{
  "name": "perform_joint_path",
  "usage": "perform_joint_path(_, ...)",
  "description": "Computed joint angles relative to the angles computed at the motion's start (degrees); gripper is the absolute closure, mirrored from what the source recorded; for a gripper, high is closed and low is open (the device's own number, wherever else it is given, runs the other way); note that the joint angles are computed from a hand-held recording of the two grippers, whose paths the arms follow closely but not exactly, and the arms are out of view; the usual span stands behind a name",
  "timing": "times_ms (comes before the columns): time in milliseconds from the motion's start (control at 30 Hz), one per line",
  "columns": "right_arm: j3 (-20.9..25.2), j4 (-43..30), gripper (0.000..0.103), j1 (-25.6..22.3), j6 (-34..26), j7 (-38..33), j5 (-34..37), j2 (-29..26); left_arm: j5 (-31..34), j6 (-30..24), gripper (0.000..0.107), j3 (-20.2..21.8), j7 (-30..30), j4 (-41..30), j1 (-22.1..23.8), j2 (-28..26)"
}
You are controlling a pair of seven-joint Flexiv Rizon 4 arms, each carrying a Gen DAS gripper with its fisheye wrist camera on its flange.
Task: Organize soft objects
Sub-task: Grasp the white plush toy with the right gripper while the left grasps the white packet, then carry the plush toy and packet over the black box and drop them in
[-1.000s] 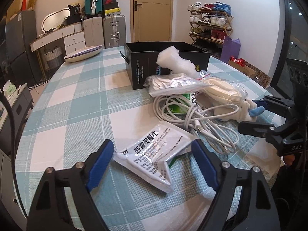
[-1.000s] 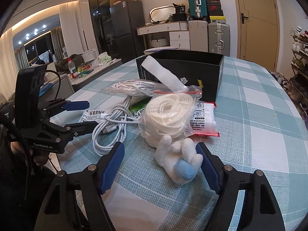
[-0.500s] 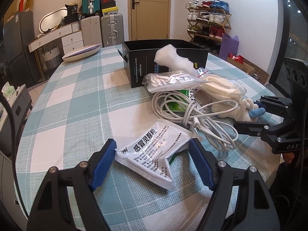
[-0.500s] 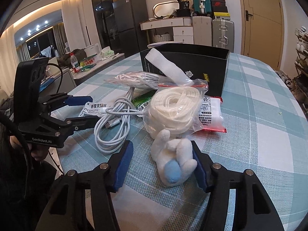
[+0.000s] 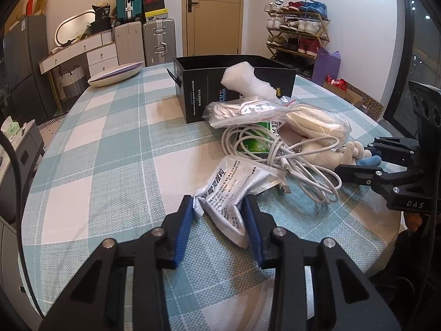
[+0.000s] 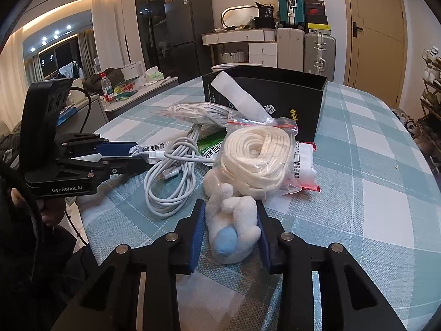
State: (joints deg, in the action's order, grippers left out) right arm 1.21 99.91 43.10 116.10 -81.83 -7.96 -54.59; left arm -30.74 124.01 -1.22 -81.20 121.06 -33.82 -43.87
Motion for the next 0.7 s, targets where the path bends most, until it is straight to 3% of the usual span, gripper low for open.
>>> perform_joint_path(367,5.1,1.9,0.070,-4.9,7.6,-0.2,-3.6,0.0,2.7,3.5,0.076,-1.6,-4.0,1.8,2.9,0.8)
perform_joint_path(700,6.5,3.6,0.070,-6.6,13.1,0.1,-5.4,0.5,3.9,6.6,0.077,-2.2,-6.1,3.0,4.0,1.9)
